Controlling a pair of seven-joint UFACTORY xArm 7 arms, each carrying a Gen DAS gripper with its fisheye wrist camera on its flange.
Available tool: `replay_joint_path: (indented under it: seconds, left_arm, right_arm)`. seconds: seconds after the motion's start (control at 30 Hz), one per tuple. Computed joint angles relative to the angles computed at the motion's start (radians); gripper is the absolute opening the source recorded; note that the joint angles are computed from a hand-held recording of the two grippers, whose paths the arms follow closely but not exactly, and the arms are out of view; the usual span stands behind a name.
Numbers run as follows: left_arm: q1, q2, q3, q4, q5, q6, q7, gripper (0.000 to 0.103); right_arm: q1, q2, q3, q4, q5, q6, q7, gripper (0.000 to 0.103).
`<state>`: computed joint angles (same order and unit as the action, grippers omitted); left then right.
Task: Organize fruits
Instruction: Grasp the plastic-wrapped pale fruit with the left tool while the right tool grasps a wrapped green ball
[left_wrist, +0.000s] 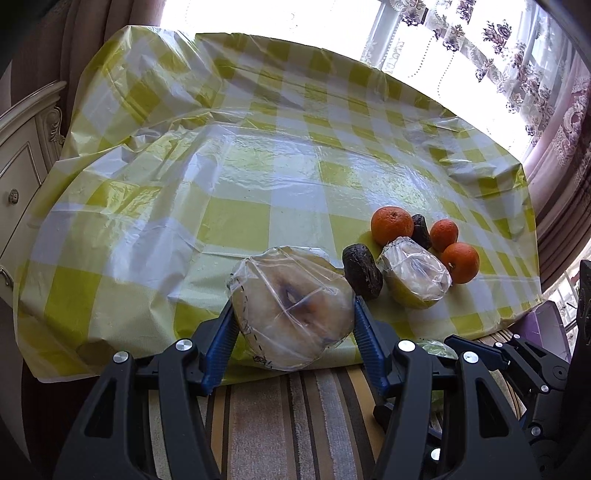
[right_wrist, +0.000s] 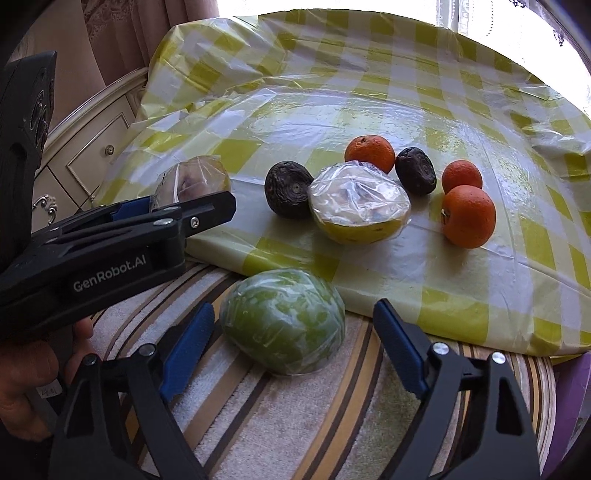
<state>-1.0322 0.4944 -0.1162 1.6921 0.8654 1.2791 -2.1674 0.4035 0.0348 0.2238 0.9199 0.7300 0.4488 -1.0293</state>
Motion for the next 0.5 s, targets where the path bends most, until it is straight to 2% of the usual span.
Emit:
replay_joint_path:
  seconds: [0.03,0.2,0.5]
  left_arm:
    - [0.001,0.000,0.000,0.000,-0.001,-0.001,0.000,0.058]
    - [0.000,0.002,-0.001,0.000,-0.005,-0.004,-0.001,0.058]
    - [-0.019,0.031,0.001,0.046,-0.013,0.024,0.016,0.058]
  right_arm:
    - [0.001,0.001,0.001,0.000,-0.001,0.002,-0.002,0.085]
    - [0.000,0.000,0.003,-0.001,0.012,0.015,-0.025,0.065]
    - [-0.005,-0.041,-0.017,-0.032,0.101,0.025,-0.105,0.064]
